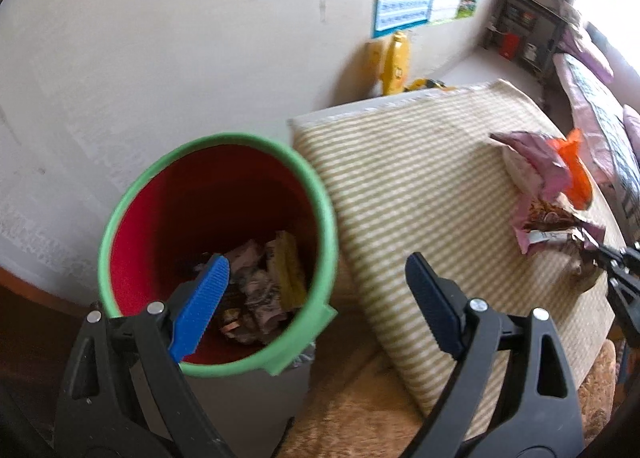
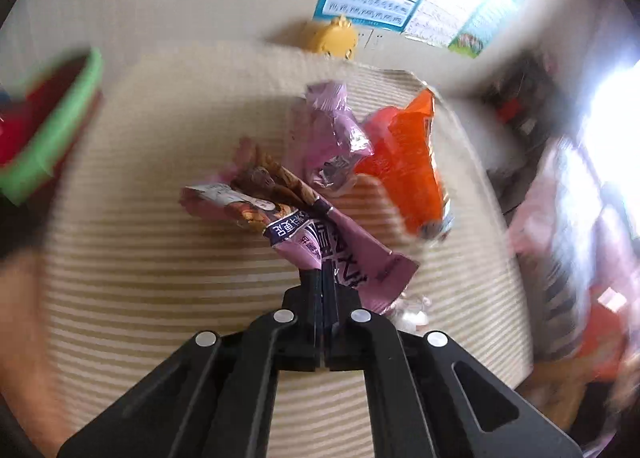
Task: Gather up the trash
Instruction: 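Reach both grippers back to the pile of pink wrappers on the table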
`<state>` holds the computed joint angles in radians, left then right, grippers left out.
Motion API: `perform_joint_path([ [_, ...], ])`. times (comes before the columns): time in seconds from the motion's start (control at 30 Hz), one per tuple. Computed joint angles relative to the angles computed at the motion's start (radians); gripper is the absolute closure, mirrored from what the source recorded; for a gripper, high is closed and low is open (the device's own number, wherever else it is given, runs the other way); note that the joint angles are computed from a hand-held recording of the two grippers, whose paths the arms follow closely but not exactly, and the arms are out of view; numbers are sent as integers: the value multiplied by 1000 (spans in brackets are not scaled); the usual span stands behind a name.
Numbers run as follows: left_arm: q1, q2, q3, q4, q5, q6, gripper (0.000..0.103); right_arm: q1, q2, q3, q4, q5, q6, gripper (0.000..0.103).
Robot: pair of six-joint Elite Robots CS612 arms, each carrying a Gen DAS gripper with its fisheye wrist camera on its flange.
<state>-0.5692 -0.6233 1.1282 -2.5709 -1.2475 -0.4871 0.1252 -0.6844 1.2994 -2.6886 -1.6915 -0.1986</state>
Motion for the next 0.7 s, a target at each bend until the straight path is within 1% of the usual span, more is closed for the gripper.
perform_joint_path([
  [0.03,-2,9,-17,6,-10,10,16,-11,-25,36,-3,75,45,103],
  [0.07,-4,18,-34,14,-21,18,16,-14,-40,56,5,110,67,103],
  [0.17,-12,44,-82,25,-55,41,15,-22,-76,121,10,181,124,103],
  [0.2,-16,56,-106,29,-67,53,16,-24,-81,127,28,202,146,101],
  [0.23,-18,63,-120,31,-73,61,16,-30,-88,143,48,234,174,93],
  [0.27,-22,73,-140,37,-82,72,16,-30,-90,147,67,251,188,90],
  [0.3,-25,79,-152,41,-88,79,16,-30,-93,150,84,265,198,76],
  [0.33,-29,86,-167,46,-102,88,16,-32,-96,159,80,270,209,58],
  [0.4,-35,91,-180,47,-127,109,16,-46,-109,191,22,285,272,39],
  [0.43,-39,91,-178,39,-138,125,16,-54,-114,200,-4,303,299,39],
  [0.47,-41,90,-174,32,-153,147,16,-74,-122,219,-51,353,356,40],
  [0.5,-43,87,-167,27,-169,168,16,-85,-127,231,-76,380,391,39],
  [0.53,-44,87,-160,19,-199,199,16,-101,-132,245,-112,405,448,39],
  [0.6,-46,86,-152,11,-259,255,16,-117,-134,256,-144,407,519,38],
  [0.67,-48,88,-154,29,-314,340,16,-130,-140,275,-157,391,578,38],
  [0.7,-54,88,-155,46,-334,415,16,-137,-141,282,-158,390,603,38],
])
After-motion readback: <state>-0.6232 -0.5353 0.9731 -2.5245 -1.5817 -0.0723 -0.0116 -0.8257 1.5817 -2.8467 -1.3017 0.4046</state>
